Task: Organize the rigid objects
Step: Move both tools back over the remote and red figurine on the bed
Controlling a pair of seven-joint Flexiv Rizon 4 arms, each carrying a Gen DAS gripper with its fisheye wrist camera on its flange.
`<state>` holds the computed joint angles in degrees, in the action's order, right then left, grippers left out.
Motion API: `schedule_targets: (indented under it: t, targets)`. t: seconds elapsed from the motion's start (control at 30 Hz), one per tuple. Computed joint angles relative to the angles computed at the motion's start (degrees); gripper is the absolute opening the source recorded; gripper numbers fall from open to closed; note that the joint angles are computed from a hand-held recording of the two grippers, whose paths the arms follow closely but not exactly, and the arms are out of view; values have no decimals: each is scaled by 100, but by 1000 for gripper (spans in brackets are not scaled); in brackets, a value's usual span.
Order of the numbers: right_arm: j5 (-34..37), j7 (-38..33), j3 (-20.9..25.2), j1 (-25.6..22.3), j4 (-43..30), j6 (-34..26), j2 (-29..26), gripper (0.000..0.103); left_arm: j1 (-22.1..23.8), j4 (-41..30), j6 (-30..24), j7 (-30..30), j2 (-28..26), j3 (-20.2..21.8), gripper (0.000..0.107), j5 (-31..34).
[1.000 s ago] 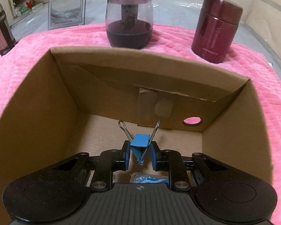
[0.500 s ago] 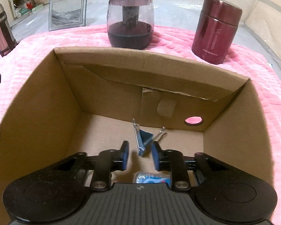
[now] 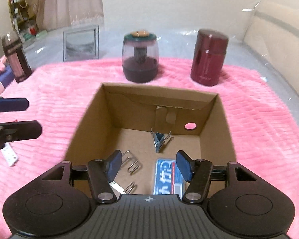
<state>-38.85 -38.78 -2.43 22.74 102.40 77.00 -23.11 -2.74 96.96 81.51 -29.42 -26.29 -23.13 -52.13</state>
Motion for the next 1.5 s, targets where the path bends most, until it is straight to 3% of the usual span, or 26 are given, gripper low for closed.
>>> schedule_targets:
  t: [0.07,0.2,0.3,0.43,0.8,1.03,1.27,1.5]
  targets:
    - [-564,622,-337,306,399,155,376,61,203,373,145,344,312,-280,71,-501]
    - [-1928,2039,-554,541,961,311,1006,65,323,1000,324,1284,982,-527,72,-1975]
    - [-2836,3022,-466,570,1202,200,1384,69,244,1393,275,1871,1484,-401,73,-2941]
    - [-3457,3772,-42,541,1385,-160,1749,75,13,1870,228,2273,2089,10,76,-3627]
    - [-3989,4754,1260,354,1451,-952,2064,80,-646,3026,-43,2724,3520,1331,87,-3926]
    - [-4134,5119,1601,514,1377,-1148,1998,80,-1085,3576,138,3029,4139,2008,91,-4152]
    - [-4656,5768,1621,648,1417,-1080,1923,81,-807,4043,292,3239,4555,2185,92,-4472]
    - [-5522,6626,1467,720,1123,-689,1438,81,-398,4228,208,3334,4482,2263,92,-4364]
